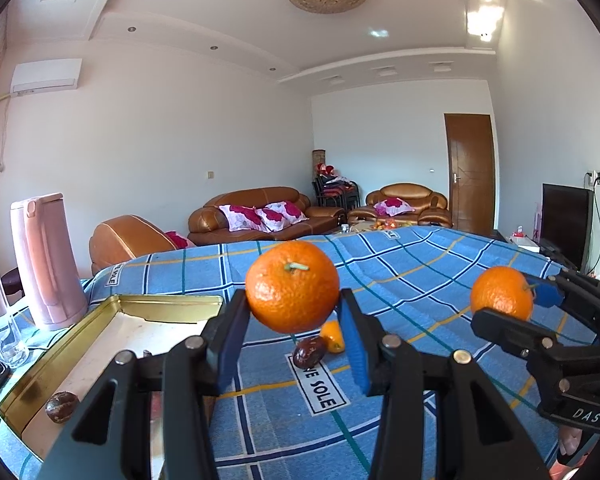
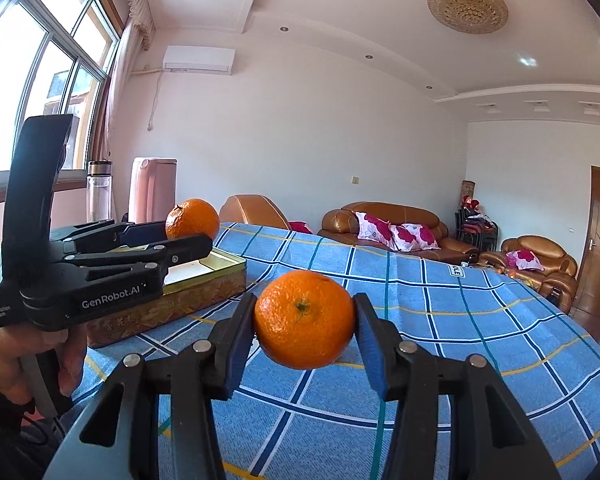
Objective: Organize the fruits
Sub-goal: 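Carry the tangerine with the left tool while the right tool carries the orange over the tray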
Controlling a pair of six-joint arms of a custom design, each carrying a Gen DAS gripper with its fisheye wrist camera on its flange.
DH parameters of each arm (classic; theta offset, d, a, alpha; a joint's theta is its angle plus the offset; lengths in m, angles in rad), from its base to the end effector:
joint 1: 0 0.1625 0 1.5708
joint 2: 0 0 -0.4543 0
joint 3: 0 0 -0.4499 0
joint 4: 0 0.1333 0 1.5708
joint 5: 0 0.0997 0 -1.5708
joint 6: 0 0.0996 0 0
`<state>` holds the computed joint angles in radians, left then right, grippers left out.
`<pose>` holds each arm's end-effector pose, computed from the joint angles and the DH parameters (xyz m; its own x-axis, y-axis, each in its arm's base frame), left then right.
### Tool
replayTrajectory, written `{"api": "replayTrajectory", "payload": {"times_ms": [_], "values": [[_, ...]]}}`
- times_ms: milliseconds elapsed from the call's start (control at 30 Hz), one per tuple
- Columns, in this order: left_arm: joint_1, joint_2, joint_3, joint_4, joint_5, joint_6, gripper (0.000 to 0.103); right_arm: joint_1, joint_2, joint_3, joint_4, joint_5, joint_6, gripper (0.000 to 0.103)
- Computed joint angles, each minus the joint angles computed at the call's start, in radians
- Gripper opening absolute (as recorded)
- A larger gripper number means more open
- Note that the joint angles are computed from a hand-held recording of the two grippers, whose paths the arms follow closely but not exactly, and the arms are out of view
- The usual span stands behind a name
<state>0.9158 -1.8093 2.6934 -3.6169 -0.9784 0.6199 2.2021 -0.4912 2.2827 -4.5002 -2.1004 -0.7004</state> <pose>-0.0289 -0.3477 0.3147 -0.6489 0.2638 -0.7137 0.7606 0.1990 -0.6179 0.3160 -0.2916 -0.0078 -0.5800 -0.3247 0.7471 -0.8128 0.1692 -0.5575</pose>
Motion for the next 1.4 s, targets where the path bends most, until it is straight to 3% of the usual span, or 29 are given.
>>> {"api": "replayTrajectory", "payload": {"times_ms": [333,867,1400], "values": [[0.03,-0.038,-0.015,0.033,0.008,0.002,0.047,0.033,-0.012,-0.042,0.11,-0.017,0.028,0.05],[0.105,-0.07,-0.049,0.073,0.004,0.001,0.047,0.053,-0.008,-0.102,0.263,0.015,0.061,0.05],[0.16,-0.112,-0.092,0.125,0.044,0.004,0.046,0.073,0.003,-0.187,0.43,0.042,0.069,0.05]]}}
